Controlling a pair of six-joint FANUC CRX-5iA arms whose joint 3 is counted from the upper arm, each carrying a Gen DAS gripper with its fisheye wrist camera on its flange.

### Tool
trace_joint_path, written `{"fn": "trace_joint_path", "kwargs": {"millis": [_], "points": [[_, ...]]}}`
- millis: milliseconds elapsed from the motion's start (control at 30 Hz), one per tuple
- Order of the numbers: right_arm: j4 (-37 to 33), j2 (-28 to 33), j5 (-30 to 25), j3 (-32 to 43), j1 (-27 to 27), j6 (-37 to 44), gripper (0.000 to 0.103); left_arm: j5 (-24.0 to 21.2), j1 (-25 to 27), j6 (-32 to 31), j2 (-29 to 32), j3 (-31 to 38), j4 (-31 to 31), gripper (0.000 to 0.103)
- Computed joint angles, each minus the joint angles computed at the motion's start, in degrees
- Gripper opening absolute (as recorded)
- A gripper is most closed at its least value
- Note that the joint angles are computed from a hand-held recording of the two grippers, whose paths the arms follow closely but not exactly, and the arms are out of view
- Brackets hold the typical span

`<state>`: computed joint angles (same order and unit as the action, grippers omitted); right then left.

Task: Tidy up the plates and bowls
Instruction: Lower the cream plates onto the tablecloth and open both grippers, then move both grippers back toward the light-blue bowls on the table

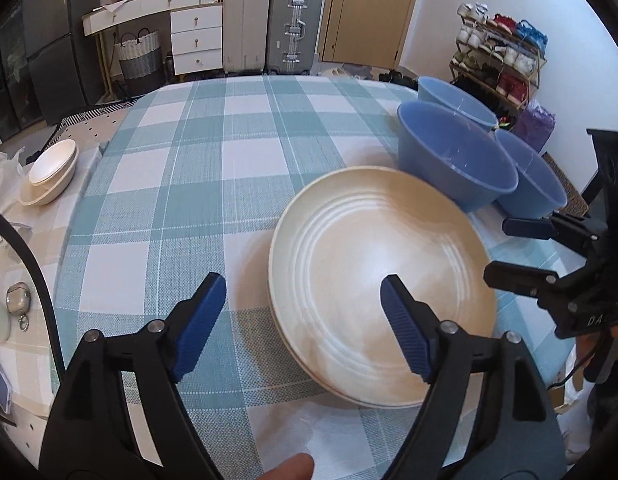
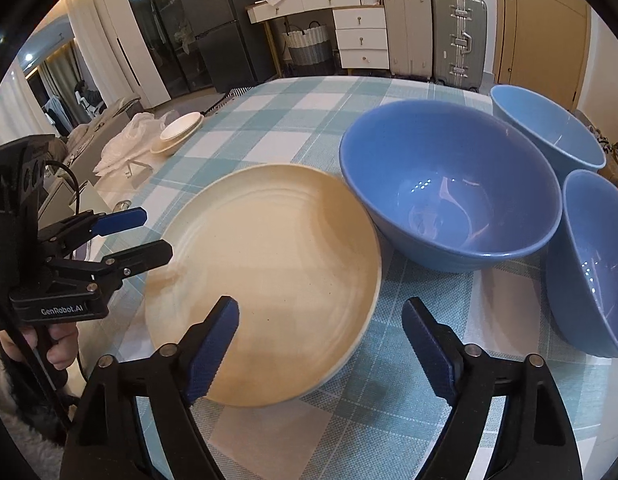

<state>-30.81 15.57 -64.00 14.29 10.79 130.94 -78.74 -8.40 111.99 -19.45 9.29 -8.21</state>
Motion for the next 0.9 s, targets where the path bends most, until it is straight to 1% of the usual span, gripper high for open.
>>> {"fn": "trace_joint_path", "kwargs": {"millis": [67, 100, 133, 167, 200, 467, 600, 767, 900], "points": [[-0.85, -0.73, 0.41, -0.22, -0.51, 0.88, 0.093, 0.67, 0.23, -0.26, -0.21, 0.48, 0.79, 0.082], [-1.69, -1.16, 0.72, -0.39, -0.94, 1.64, 0.094, 1.21, 0.56, -0.51, -0.36, 0.56, 1.56, 0.088], [-2.57, -1.74, 1.21, -0.71, -1.45, 2.42, 0.097, 1.35, 0.40, -0.37, -0.25, 1.07, 1.61, 0.098], [-3.38, -2.26, 1.50, -0.92, -1.96, 2.95, 0.098, 1.41, -0.05, -0.12, -0.02, 1.73, 1.19, 0.101], [-4.31, -2.53, 1.26, -0.78, -2.56, 3.49, 0.098, 2.04, -0.35, -0.21, -0.05, 2.06, 1.15, 0.101], [-11.22, -5.66, 1.08, -0.61, -8.30, 6.79, 0.101, 3.04, -3.62, -1.45, 2.29, 7.28, 0.55, 0.101], [-14.29, -6.95, 1.53, 0.11, -11.55, 8.24, 0.102, 2.85, -6.55, -1.43, 4.28, 11.35, -1.54, 0.101], [-16.83, -7.25, 1.55, 3.00, -15.14, 8.13, 0.102, 1.95, -9.94, -1.68, 7.30, 17.50, -4.67, 0.101], [-18.42, -7.30, 2.09, 5.25, -17.50, 7.89, 0.102, 1.05, -11.66, -1.94, 9.44, 22.12, -6.44, 0.101]]}}
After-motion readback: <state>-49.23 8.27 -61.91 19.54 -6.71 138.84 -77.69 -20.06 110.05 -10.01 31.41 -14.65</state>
